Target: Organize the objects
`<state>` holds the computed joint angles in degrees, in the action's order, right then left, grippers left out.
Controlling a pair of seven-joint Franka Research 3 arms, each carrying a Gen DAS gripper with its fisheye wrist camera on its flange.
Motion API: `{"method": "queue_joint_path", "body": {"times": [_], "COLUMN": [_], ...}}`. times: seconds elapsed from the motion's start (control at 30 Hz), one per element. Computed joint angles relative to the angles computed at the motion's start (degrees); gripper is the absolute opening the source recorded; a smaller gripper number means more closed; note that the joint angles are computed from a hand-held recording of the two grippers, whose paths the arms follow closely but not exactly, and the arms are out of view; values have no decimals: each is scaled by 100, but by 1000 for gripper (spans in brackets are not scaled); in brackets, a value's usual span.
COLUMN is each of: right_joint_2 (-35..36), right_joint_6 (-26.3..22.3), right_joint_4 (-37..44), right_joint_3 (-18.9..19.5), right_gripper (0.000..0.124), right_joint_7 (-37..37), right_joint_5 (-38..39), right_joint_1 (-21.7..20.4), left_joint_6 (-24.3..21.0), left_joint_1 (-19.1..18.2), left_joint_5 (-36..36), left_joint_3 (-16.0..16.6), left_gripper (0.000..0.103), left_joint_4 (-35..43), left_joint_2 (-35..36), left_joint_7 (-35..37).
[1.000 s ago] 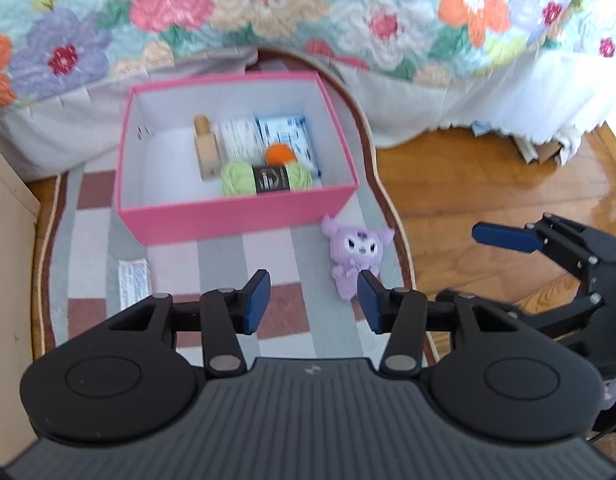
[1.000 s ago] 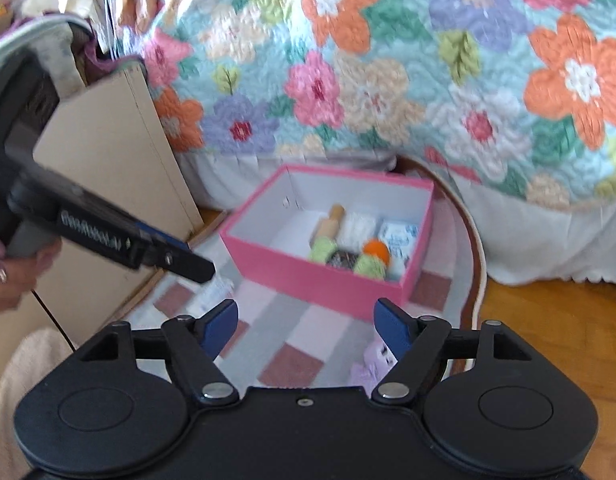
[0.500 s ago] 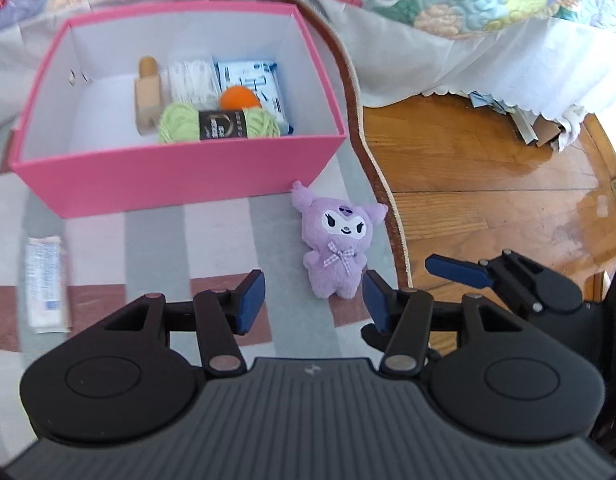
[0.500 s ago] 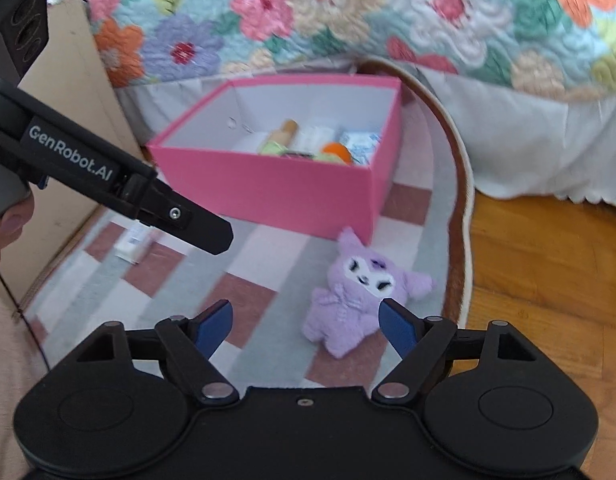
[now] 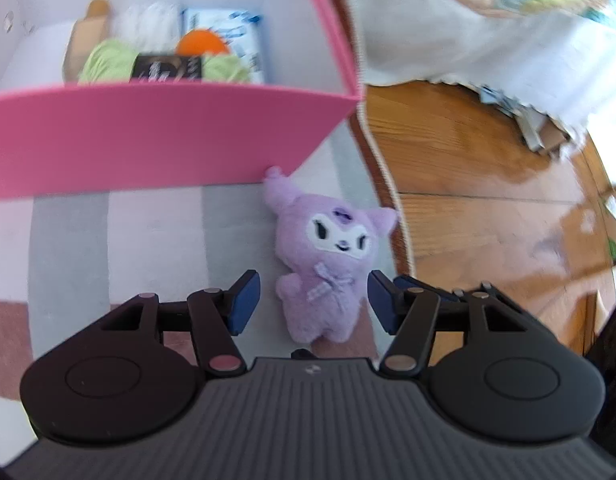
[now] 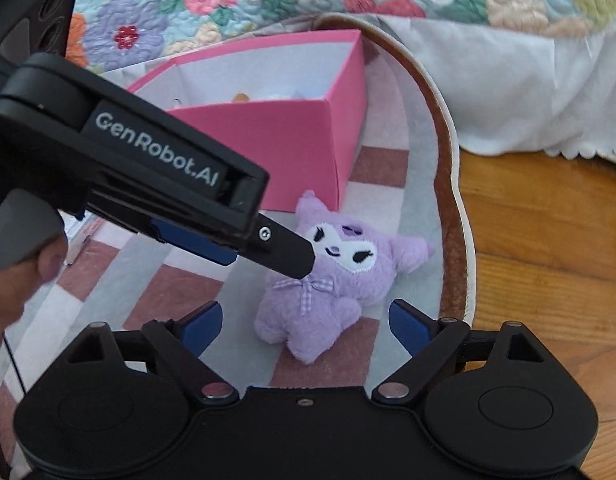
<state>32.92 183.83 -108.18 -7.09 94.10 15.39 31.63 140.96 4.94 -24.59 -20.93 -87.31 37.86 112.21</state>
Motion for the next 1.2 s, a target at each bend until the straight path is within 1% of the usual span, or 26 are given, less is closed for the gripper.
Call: {"method": "queue_joint_path", "body": {"times": [0.03, 0.13, 0.2, 0.27, 0.3, 0.33, 0.37, 0.4, 0.47, 0.53, 0.57, 0.6, 0.63, 0.7, 0.73, 0.77, 0.83, 0.93, 1.1, 1.2], "right_joint_2": [32, 106, 156, 205, 228, 252, 272, 281, 263, 249, 233, 221, 201, 103, 48, -13, -131, -311, -649, -859], "right_joint_6": [70, 37, 78, 193, 233, 263, 296, 285, 53, -42, -102, -187, -270, -310, -308, -285, -258, -375, -430, -434], "right_joint_4": [-1, 69, 93, 96, 100, 113, 120, 134, 199, 205, 201, 195, 190, 122, 72, 6, -120, -254, -464, -621], "right_joint_3": [93, 365, 416, 506, 539, 715, 898, 936, 621, 333, 199, -46, -175, -58, -23, -67, -315, -674, -731, -988], "right_gripper": [93, 91, 91, 91, 90, 89, 89, 89, 86, 74, 66, 60, 59, 52, 51, 50, 49, 49, 46, 45], "right_joint_7": [-15, -94, -50, 14, 39, 39, 31, -12, -10, 40, 59, 149, 208, 203, 208, 226, 272, 385, 501, 637], "right_joint_5": [18, 71, 154, 266, 317, 362, 401, 389, 365, 301, 249, 203, 141, 41, -1, -59, -223, -469, -799, -1125], "right_joint_1": [-86, -339, -384, -455, -479, -636, -800, -839, -566, -308, -190, 24, 133, 34, 13, 65, 320, 678, 777, 1053], "left_joint_6": [23, 130, 135, 198, 164, 69, -49, -104, 58, 183, 203, 257, 289, 333, 334, 323, 309, 242, 114, 121], "left_joint_1": [-88, -108, -48, 85, 85, 62, 46, 27, 52, 107, 131, 154, 189, 238, 248, 270, 325, 393, 433, 402], "left_joint_5": [82, 160, 127, -45, -57, -44, -36, -34, -128, -235, -294, -354, -413, -520, -550, -595, -727, -989, -1470, -1816], "left_joint_3": [92, 92, 14, -149, -158, -142, -128, -113, -167, -226, -255, -278, -305, -328, -317, -316, -319, -314, -212, -104], "left_gripper": [58, 58, 58, 56, 52, 42, 39, 36, 36, 33, 33, 32, 31, 31, 31, 31, 31, 30, 30, 30], "left_joint_4": [22, -25, -55, -116, -107, -53, 17, 41, -90, -244, -286, -368, -454, -623, -700, -765, -941, -1151, -1526, -1801], "left_joint_2": [23, 54, 66, 83, 93, 124, 168, 189, 150, 82, 61, 13, -44, -178, -252, -316, -485, -714, -1187, -1531], "left_joint_7": [-178, -250, -199, 22, 44, 10, -27, -53, 65, 189, 224, 272, 338, 435, 465, 515, 619, 794, 1143, 1422]}}
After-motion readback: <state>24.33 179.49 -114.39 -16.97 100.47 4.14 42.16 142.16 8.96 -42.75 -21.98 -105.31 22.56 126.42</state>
